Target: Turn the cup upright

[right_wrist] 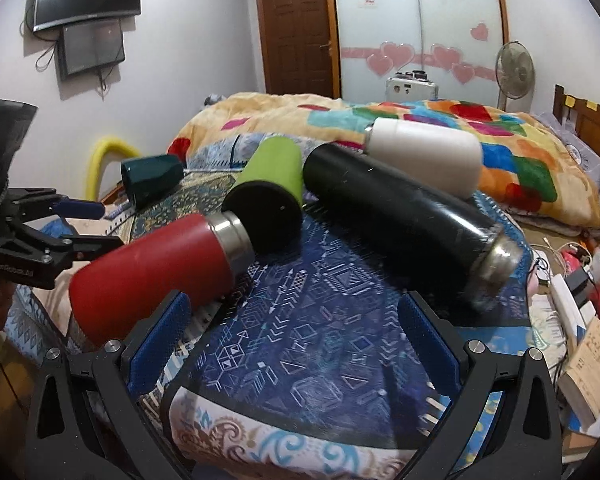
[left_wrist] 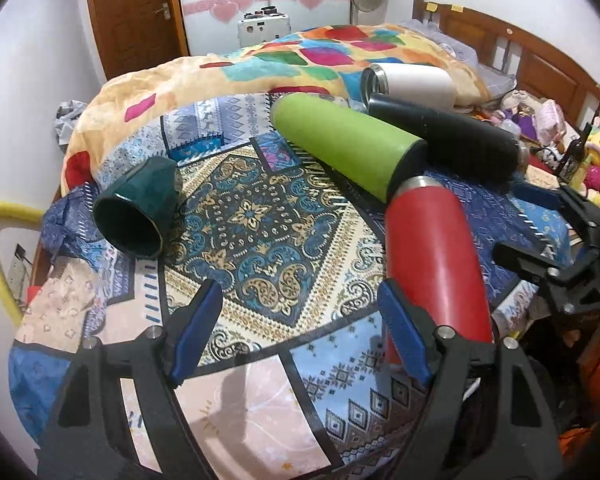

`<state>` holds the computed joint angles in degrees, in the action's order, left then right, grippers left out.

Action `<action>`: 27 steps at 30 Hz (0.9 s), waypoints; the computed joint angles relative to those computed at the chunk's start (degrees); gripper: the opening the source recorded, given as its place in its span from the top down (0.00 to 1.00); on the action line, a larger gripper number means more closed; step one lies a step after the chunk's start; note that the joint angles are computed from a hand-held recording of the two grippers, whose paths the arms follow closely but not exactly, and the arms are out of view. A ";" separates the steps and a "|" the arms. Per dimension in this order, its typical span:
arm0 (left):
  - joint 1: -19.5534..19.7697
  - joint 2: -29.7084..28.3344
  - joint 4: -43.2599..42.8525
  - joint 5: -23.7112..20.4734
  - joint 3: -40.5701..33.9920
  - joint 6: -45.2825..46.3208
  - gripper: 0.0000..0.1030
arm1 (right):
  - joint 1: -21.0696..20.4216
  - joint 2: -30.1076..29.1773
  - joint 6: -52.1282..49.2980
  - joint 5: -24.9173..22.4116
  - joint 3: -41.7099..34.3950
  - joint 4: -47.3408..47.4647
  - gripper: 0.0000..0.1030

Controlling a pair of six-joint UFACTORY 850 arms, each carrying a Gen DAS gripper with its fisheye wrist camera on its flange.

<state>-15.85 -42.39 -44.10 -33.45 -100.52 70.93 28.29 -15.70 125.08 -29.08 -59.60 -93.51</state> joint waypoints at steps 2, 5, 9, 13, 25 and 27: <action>0.10 0.37 -0.24 -0.03 0.88 0.72 0.22 | -0.41 -0.28 -0.91 1.39 -0.50 0.89 0.00; 0.20 0.63 -0.41 -1.06 1.24 1.52 0.22 | -0.55 -0.31 -1.80 1.84 -0.70 1.77 0.00; -0.22 2.06 -1.95 -1.59 3.64 4.01 0.22 | -1.04 0.15 -4.17 3.09 -0.55 4.02 0.00; -0.72 3.50 -3.59 -1.02 6.06 5.25 0.23 | -0.91 0.46 -8.93 1.45 -0.77 7.98 0.00; -0.77 6.62 -14.88 1.07 11.43 13.72 0.23 | -1.61 0.43 -24.15 2.28 -6.13 17.40 0.00; -0.78 6.77 -16.40 0.99 11.87 14.77 0.23 | -1.67 -0.92 -28.01 2.68 -7.95 20.36 0.00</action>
